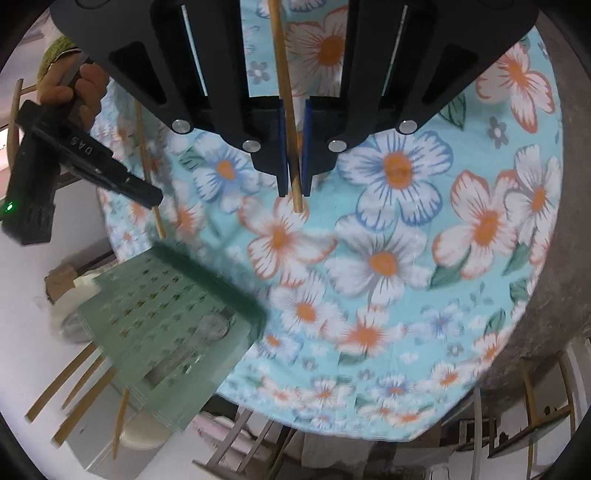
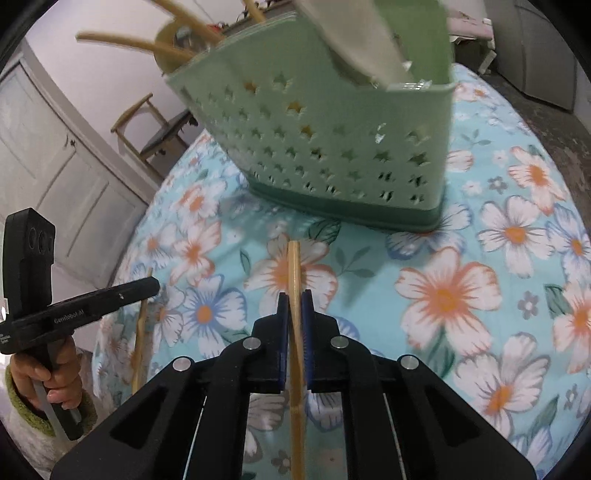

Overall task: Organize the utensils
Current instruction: 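Lift the chopstick upright into the green caddy and open the left gripper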

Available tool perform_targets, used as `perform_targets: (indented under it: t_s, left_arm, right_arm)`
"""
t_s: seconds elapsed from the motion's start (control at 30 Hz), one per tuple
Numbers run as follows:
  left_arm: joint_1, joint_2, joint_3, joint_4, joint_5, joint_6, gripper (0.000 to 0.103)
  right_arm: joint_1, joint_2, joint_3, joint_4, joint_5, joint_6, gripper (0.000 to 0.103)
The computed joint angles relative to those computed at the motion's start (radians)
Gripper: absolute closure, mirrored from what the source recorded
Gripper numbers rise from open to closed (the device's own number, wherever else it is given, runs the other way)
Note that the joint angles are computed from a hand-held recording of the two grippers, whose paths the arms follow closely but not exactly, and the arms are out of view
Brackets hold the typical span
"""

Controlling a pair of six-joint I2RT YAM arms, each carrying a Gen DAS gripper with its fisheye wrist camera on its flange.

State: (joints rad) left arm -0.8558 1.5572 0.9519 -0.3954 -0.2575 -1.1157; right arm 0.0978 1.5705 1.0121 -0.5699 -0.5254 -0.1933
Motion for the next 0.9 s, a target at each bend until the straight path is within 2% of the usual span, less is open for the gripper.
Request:
perform_targets:
  t_s: [0.33, 0.6, 0.77, 0.9]
  left_arm:
    - [-0.048, -0.076, 0.166, -0.079, -0.147, 0.11, 0.099]
    - [-0.065, -0.061, 0.388, -0.127, -0.243, 0.28, 0.099]
    - [-0.076, -0.03, 0.54, -0.081, -0.331, 0.408, 0.099]
    - [-0.072, 0.022, 0.648, -0.029, -0.355, 0.504, 0.099]
  right_arm:
    - [-0.077, -0.098, -0.029, -0.024, -0.066, -0.011, 0.096]
    - [-0.1, -0.114, -0.034, -0.016, -0.088, 0.0, 0.096]
    - [-0.12, -0.113, -0.032, -0.021, -0.102, -0.003, 0.096]
    - [-0.125, -0.111, -0.035, -0.014, -0.106, 0.001, 0.096]
